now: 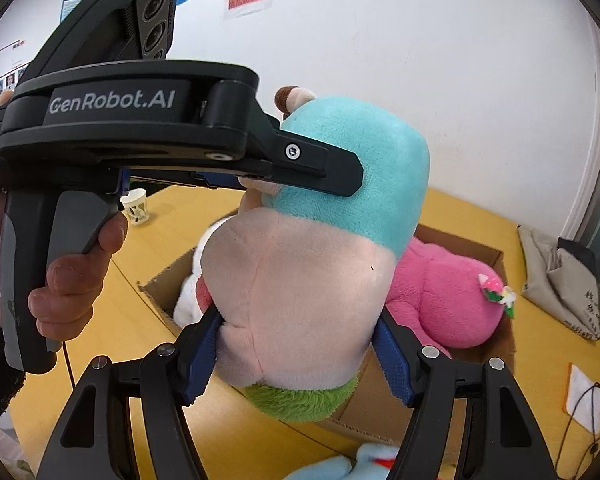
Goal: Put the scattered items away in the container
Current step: 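Carry the pig plush with both tools over the box beside the panda, then lower the pig plush into the box and open both tools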
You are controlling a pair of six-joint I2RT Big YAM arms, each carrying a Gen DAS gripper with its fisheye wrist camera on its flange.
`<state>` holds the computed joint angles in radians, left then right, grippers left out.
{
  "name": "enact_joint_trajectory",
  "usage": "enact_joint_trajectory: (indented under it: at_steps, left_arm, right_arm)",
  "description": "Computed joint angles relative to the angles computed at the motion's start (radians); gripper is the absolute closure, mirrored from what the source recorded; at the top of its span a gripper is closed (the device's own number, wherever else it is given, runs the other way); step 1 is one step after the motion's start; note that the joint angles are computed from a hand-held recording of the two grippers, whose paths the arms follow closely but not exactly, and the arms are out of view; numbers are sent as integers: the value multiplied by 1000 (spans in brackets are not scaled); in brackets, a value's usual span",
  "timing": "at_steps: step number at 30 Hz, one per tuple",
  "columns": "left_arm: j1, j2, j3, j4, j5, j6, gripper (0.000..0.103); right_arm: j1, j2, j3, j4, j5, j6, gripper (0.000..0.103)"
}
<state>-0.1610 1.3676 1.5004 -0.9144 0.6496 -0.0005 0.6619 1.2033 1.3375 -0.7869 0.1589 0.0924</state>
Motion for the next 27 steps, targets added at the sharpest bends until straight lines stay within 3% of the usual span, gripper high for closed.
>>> enact_joint_trajectory:
  at_steps: [7,13,17,22,27]
  left_arm:
    - [-5,131,21,-59,-11,27,33]
    - [-44,120,-18,-40,-83,75,33]
    - [-49,125,-25,-42,-93,91,33]
    - [-61,148,0,-73,-131,111,33]
    - [-81,154,12,-85,-188,114,30]
  right_arm:
    - [-50,105,-10,1,-64,55,29]
    - [-72,141,-5,-59,-108,107,28]
    - [-73,159,2,-105,-113,136,28]
    - [-70,153,-14,-107,-108,177,27]
    - [-99,134,-55,-75,-156,283,18]
